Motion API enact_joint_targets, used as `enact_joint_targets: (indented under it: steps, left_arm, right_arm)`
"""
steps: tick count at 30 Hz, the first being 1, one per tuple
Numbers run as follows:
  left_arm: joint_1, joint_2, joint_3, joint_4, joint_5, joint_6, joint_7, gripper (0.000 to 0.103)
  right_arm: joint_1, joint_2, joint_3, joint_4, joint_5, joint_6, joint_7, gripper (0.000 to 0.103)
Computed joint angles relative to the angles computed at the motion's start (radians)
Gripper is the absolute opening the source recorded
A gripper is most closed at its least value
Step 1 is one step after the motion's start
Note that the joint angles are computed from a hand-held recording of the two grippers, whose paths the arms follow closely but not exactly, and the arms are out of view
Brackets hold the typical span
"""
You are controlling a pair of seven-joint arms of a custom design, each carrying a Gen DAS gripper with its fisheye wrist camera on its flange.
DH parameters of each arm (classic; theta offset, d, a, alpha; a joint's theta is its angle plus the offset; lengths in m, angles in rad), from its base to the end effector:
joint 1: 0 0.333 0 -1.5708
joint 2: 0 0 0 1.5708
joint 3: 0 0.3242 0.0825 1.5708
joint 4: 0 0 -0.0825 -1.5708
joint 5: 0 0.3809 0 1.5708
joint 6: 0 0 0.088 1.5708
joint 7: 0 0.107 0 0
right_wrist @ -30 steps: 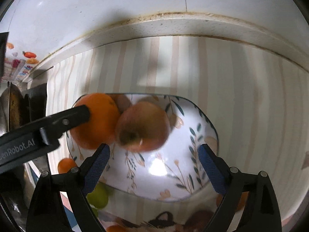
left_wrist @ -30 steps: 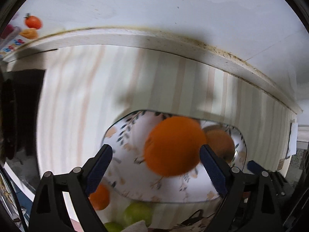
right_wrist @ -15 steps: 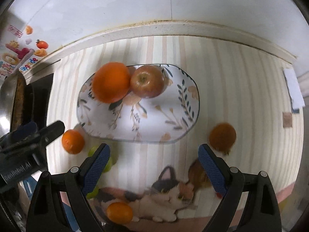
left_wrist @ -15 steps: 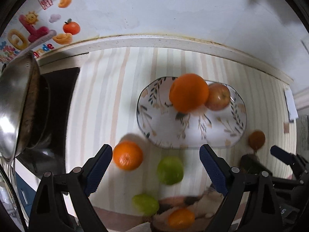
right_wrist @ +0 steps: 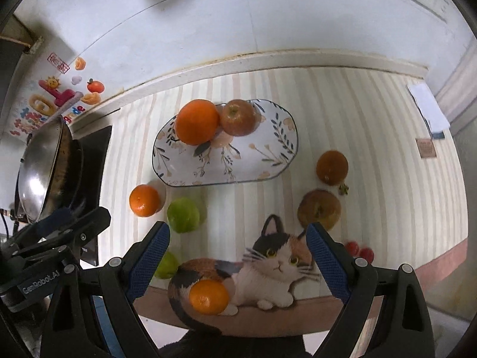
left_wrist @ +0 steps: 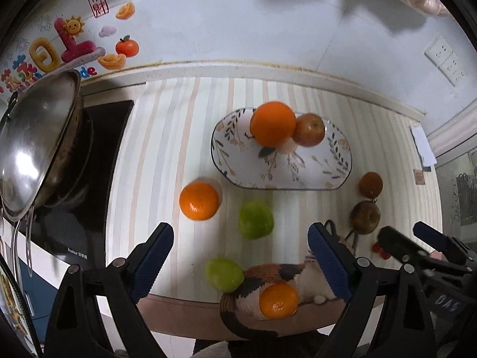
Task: Organize fruits
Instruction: 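Move both tools back toward the loose fruits by the cat cushion, then grasp the large green apple with the left tool while the right tool grasps the brown apple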
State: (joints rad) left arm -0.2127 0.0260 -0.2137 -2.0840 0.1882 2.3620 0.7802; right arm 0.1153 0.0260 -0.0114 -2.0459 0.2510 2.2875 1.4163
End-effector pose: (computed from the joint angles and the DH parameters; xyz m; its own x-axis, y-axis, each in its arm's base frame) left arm 0.5221 -0.2338 0.4490 0.2363 -0.9698 0.0613 -0.9288 -0.2439 -0.2790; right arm 0.5701 0.0652 0.4593 0.1326 -0.9738 -0.1848 -0.9698 -0.0890 -0.2271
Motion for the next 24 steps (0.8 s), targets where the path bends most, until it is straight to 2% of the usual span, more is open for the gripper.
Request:
enact_joint_targets:
  steps: [6,11,17,19,22,23,24]
  left_arm:
    - [0.0,0.089,0.0,0.024,-0.026,0.006,0.015,0.092]
    - [0.008,0.218,-0.004,0.112,-0.058,-0.026,0.057,0.092]
    - [0.027,0.378,-0.016,0.243,-0.134,-0.082,0.132,0.092]
    - [0.031,0.41,-0.019,0.258,-0.144,-0.07,0.151,0.092]
    - [0.036,0.462,-0.024,0.298,-0.163,-0.098,0.175,0.092]
    - [0.034,0.475,-0.023,0.308,-0.162,-0.106,0.176,0.087]
    - [0.034,0.485,-0.024,0.312,-0.166,-0.106,0.179,0.075]
  right_arm:
    - [-0.036,0.033,-0.028,-0.015,0.035,-0.011,0.019,0.095]
    - [-0.067,0.147,-0.049,0.044,0.014,-0.005,0.065,0.095]
    - [-0.093,0.31,-0.06,0.161,0.0,-0.066,0.109,0.095]
    - [-0.099,0.354,-0.061,0.195,-0.003,-0.087,0.117,0.095]
    - [-0.103,0.396,-0.063,0.227,-0.008,-0.107,0.131,0.095]
    - [-0.105,0.407,-0.062,0.235,-0.007,-0.111,0.131,0.095]
    - [-0.106,0.414,-0.062,0.241,-0.008,-0.113,0.132,0.095]
